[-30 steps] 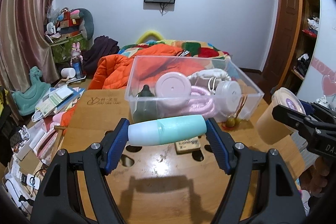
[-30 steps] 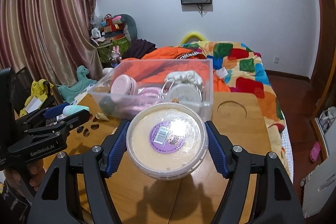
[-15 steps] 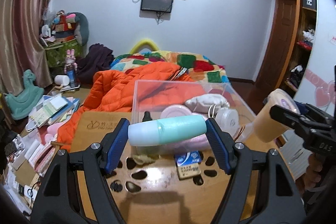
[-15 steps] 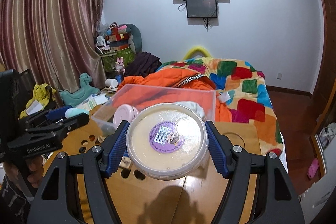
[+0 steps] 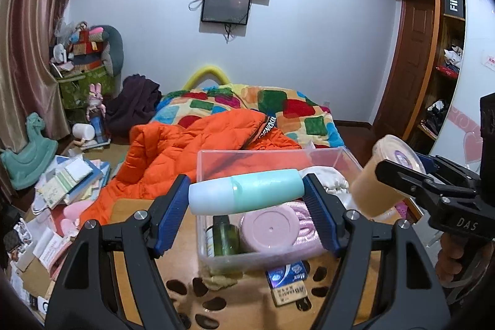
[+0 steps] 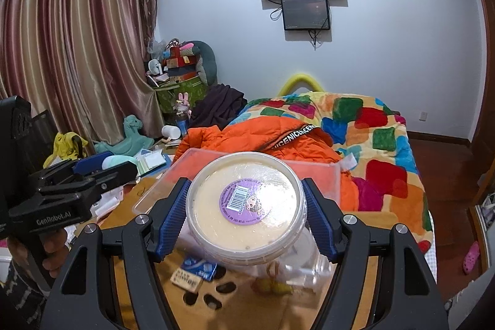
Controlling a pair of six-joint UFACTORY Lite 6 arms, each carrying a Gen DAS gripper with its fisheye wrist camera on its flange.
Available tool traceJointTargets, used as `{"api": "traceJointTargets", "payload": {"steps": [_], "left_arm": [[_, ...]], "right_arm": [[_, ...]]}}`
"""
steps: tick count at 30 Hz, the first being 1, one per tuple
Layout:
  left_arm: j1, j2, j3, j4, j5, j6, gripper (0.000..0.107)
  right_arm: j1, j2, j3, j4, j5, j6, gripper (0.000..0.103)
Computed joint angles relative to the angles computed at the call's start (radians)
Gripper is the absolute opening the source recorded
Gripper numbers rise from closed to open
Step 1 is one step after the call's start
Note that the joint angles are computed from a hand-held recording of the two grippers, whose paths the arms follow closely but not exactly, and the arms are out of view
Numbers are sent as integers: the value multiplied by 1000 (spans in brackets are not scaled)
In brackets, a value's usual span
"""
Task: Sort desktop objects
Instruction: 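Lift the mint-green bottle with the left tool while the right tool carries the beige jar over the box, then lower and open the left tool to drop the bottle while the right tool releases the jar into the box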
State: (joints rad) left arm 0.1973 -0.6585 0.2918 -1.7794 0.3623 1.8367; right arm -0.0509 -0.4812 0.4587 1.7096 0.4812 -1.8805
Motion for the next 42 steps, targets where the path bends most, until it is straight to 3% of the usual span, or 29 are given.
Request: {"api": "traceJointTargets", "payload": {"steps": [8,15,21,26,38,42], "left_arm": [[-12,293,118,-250,64,249,73],[-67,432,173,-458,56,446,73],[-75,551,225,-480,92,478,73],[-118,592,231,-630,86,627,73],[-85,670,255,-541,152,579,73],[-91,676,252,-562,157,606,73]], "right_arm": [[67,225,102,212,-18,-190,68],[108,366,155,383,-11,-362,68],[113,455,178,472,7,-461,68],[115,492,181,524,37,-537,68],[121,542,134,687,124,-719,68],[101,563,139,634,150,-681,68]]}}
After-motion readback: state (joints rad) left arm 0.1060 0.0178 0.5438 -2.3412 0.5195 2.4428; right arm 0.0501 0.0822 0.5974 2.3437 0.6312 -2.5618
